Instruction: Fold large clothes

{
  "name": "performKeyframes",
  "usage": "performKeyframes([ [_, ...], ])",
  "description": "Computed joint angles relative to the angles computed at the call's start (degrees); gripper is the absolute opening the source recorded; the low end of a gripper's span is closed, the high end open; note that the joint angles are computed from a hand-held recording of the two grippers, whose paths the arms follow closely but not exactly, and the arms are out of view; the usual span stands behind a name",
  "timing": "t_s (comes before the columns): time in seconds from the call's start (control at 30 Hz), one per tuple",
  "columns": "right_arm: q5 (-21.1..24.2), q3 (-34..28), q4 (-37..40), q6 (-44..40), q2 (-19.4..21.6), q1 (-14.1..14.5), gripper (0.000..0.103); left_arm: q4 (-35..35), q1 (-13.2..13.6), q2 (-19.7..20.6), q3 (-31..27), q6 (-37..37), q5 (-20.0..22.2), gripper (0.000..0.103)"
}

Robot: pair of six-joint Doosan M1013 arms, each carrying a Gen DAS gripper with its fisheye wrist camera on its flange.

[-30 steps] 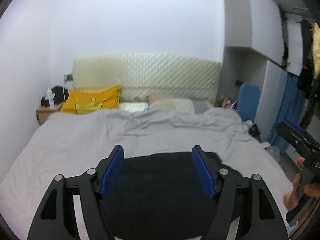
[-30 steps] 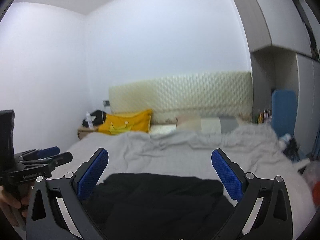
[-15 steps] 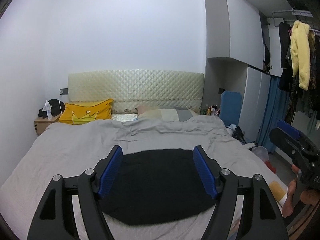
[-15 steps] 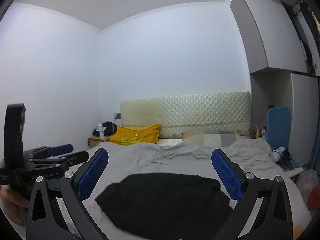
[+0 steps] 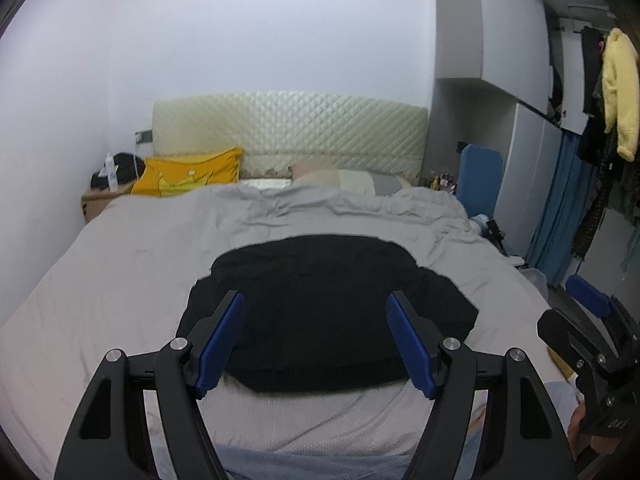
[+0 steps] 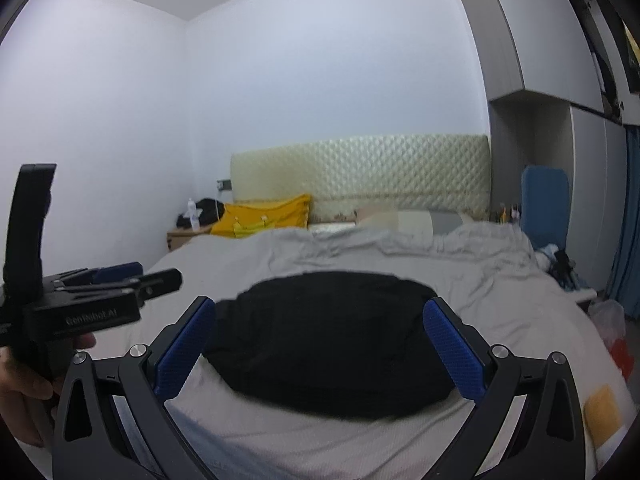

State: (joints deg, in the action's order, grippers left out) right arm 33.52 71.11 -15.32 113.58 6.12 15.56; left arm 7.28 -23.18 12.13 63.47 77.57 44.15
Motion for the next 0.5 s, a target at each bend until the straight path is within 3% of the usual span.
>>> performKeyframes([
  [0.5, 1.3, 4.1, -2.4, 5.6, 0.1, -0.8, 0.103, 0.9, 0.2, 2.4, 0.7, -3.4, 3.1, 0.074],
])
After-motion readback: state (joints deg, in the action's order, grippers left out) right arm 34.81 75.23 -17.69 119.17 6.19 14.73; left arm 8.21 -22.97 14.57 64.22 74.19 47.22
